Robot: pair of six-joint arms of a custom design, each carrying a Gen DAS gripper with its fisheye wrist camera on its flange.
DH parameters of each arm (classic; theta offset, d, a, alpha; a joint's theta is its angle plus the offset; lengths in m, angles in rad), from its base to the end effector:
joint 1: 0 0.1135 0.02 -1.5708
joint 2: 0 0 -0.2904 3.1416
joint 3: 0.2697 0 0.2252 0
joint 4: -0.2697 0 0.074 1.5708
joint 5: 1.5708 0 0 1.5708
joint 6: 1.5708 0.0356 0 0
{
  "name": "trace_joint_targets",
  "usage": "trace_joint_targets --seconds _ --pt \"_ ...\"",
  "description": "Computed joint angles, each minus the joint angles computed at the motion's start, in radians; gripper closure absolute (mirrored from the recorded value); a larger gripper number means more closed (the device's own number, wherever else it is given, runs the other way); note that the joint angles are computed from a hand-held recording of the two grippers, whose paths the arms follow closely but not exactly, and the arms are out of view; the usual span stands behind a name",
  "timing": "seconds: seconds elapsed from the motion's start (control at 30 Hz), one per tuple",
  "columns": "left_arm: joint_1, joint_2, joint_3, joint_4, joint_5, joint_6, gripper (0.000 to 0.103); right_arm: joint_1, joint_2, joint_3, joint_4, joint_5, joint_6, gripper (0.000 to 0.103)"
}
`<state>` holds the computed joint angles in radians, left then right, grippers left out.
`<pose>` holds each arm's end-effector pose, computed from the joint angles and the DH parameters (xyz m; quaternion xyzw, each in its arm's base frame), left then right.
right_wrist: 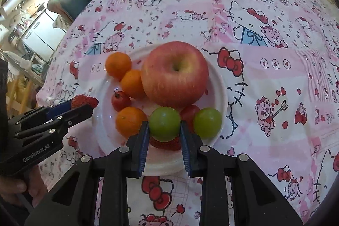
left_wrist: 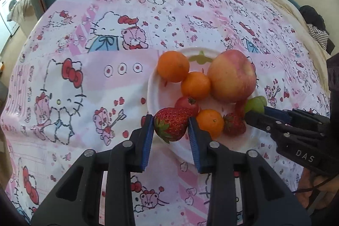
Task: Organize fruits
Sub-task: 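Place the strawberry and green grape on the plate and open both tools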
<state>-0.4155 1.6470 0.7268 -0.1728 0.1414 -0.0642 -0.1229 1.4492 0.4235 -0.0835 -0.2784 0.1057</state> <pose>0.2464 -0.1142 0.1697 0.1858 0.9513 -0.1227 0.2130 0.1965 -0.0144 0.1504 0.0784 0.9614 0.1331 0.2277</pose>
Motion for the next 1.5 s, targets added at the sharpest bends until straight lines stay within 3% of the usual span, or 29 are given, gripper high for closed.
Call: trace_joint_targets --seconds 0.23,0.33,0.37,0.4,0.47,0.5,0.57,0.6,0.63,0.7,0.83,0.93,1.1,1.3,1.43,1.5 --pt "-0.028 0.031 0.024 -0.013 -0.037 -0.019 0.074 0.005 0.006 0.007 -0.010 -0.002 -0.014 0.073" --pt "-0.024 0.031 0.026 -0.023 -0.004 -0.021 0.073 0.006 0.014 0.010 -0.007 -0.010 -0.008 0.070" --pt "-0.026 0.030 0.027 -0.025 -0.006 -0.019 0.064 0.005 0.013 0.010 -0.007 -0.007 -0.006 0.070" --pt "-0.030 0.024 0.025 -0.026 -0.016 -0.020 0.046 0.005 0.013 0.011 -0.009 -0.006 -0.007 0.070" --pt "-0.039 -0.006 0.003 -0.003 -0.052 -0.038 0.021 0.003 0.009 0.015 -0.022 -0.004 -0.011 0.070" --pt "-0.037 -0.023 -0.008 0.012 -0.060 -0.043 0.017 0.001 0.008 0.018 -0.032 -0.006 -0.015 0.070" --pt "-0.033 -0.043 -0.013 0.016 -0.062 -0.044 0.017 0.005 -0.002 0.019 -0.043 0.003 -0.020 0.063" --pt "-0.032 -0.049 -0.011 0.009 -0.061 -0.042 0.017 0.005 -0.021 0.014 -0.044 0.012 -0.021 0.046" --pt "-0.030 -0.054 -0.011 0.009 -0.060 -0.041 0.017 0.003 -0.043 0.008 -0.041 0.019 -0.018 0.037" --pt "-0.025 -0.068 -0.014 0.005 -0.061 -0.041 0.017 -0.003 -0.086 0.004 -0.045 0.028 -0.016 0.027" --pt "0.002 -0.121 -0.022 -0.008 -0.066 -0.032 0.017 -0.052 -0.189 0.014 -0.095 0.044 -0.037 0.026" --pt "0.040 -0.175 -0.024 -0.024 -0.053 -0.042 0.017 -0.232 -0.271 0.048 -0.196 -0.104 -0.081 0.026" --pt "0.085 -0.290 -0.032 -0.066 -0.056 -0.042 0.017 -0.391 -0.420 0.102 -0.354 -0.200 -0.108 0.026" --pt "0.078 -0.484 -0.028 -0.175 -0.096 -0.003 0.017 -0.361 -0.651 0.155 -0.552 -0.159 -0.109 0.012" --pt "0.103 -0.612 -0.040 -0.265 -0.077 0.021 0.006 -0.284 -0.791 0.174 -0.675 -0.093 -0.093 0.011" --pt "0.102 -0.661 -0.048 -0.305 -0.080 0.031 0.000 -0.193 -0.863 0.178 -0.730 -0.020 -0.026 0.004"
